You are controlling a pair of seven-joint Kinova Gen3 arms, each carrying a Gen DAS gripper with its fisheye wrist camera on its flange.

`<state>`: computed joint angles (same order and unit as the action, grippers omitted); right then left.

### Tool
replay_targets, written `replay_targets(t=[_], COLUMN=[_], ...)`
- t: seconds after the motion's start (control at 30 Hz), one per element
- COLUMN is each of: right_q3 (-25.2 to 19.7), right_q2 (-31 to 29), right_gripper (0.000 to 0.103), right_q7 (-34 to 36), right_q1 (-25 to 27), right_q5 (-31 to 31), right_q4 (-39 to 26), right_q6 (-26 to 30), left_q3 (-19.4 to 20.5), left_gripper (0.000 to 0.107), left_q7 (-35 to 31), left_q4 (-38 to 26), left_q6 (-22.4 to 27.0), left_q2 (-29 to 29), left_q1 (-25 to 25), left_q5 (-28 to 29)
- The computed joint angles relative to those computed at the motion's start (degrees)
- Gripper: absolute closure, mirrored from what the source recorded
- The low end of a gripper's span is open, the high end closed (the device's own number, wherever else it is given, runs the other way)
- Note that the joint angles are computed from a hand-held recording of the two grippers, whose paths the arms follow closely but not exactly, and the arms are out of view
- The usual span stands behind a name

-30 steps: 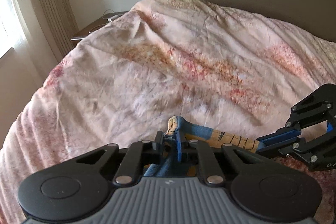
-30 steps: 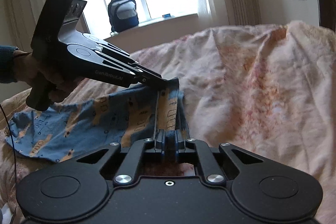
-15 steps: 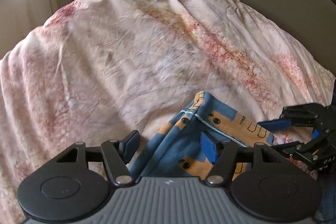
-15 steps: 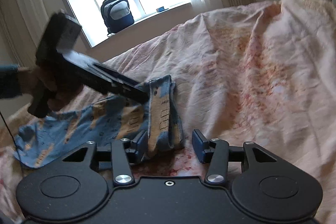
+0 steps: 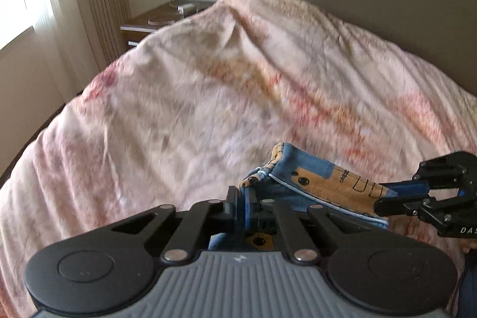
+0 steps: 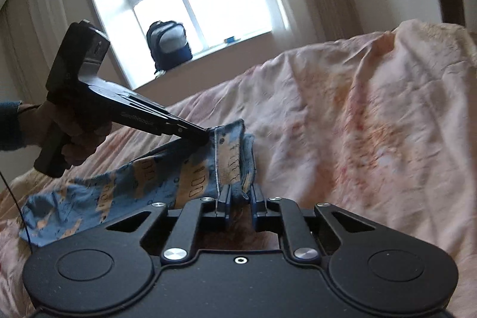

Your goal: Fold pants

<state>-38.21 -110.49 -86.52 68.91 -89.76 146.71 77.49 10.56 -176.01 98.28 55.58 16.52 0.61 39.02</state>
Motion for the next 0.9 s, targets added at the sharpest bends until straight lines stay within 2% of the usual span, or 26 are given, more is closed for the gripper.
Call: replay_targets(t=[0.07,0.17,0.23,0.27,0.37,0.4,0.43,0.47,0.5,0.53,0.57,0.6,0.63,0.7,0.8,0.9], right_q3=[0.77,0.90,-0.25,-1.31,-4.34,-4.95,-5.40,-5.57,-5.54,-5.37,-5.30,-4.94,-4.78,-5.02,-6.61,-8.90], right_q2=[-0.98,-1.82,-1.28,-0.62,0.93,1.14,0.98,0.97,0.84,0.58,-0.08,-0.94,-1.65,-3.61,-5.23,-5.71], right_gripper=[0.091,0.091,0.091,0.091,0.090,0.089,0.084,0.082,0.070,0.054,0.047,0.036,0.025,0.011,0.004,0.001], right_q7=[-2.35,-5.44,-6.19,-5.83,-3.63,-2.90,-2.96,-3.06,-3.81,-4.94,-6.65,-8.24,-9.82,-12.74,-14.32,-12.91], right_q1=[-0.53,-1.41,-1.44,-1.14,-0.06,0.21,0.31,0.38,0.31,0.19,0.10,-0.28,-0.56,-1.43,-2.65,-3.81], right_q5=[2.30,6.16,7.79,8.14,6.87,6.56,6.30,6.22,6.65,7.30,8.13,9.31,10.95,15.53,19.51,20.77], right_q4=[-0.57,-1.71,-2.39,-2.65,-2.55,-2.62,-2.71,-2.58,-2.53,-2.51,-2.88,-3.21,-4.32,-7.60,-11.49,-14.50], right_q6=[-0.79,-2.15,-2.48,-2.46,-2.19,-2.19,-2.13,-2.14,-2.11,-2.15,-2.20,-2.52,-2.75,-3.44,-5.15,-7.67], left_q3=[-0.89,-7.65,-10.21,-10.14,-9.36,-10.17,-10.40,-9.75,-8.35,-6.98,-5.35,-4.36,-4.16,-6.92,-14.82,-22.60], left_gripper=[0.104,0.104,0.103,0.102,0.088,0.077,0.068,0.044,0.027,0.023,0.017,0.012,0.011,0.007,0.005,0.005], left_q7=[-0.67,-3.68,-2.49,-1.82,-2.71,-2.21,-2.41,-3.44,-4.38,-5.05,-6.32,-7.55,-8.17,-8.64,-8.73,-13.48], left_q4=[0.64,2.17,3.16,3.83,6.18,6.41,6.83,7.37,8.18,9.46,10.93,12.52,13.92,15.21,16.26,18.04], left_q6=[-0.95,-2.71,-6.27,-8.57,-12.95,-12.87,-12.58,-12.34,-12.29,-13.08,-14.38,-15.51,-16.51,-16.49,-14.54,-12.03], left_q2=[-0.08,-0.03,0.50,0.94,0.76,0.22,-0.45,-1.03,-2.35,-4.29,-5.89,-7.73,-9.41,-11.73,-14.13,-15.08], left_q1=[1.56,8.67,13.24,14.39,14.53,14.77,14.14,12.46,9.81,7.15,4.50,1.85,-0.22,-1.62,-2.75,-6.83], left_q5=[1.57,5.41,4.50,3.43,3.79,4.55,6.22,8.55,10.88,13.21,15.54,17.87,19.27,19.27,16.08,13.98])
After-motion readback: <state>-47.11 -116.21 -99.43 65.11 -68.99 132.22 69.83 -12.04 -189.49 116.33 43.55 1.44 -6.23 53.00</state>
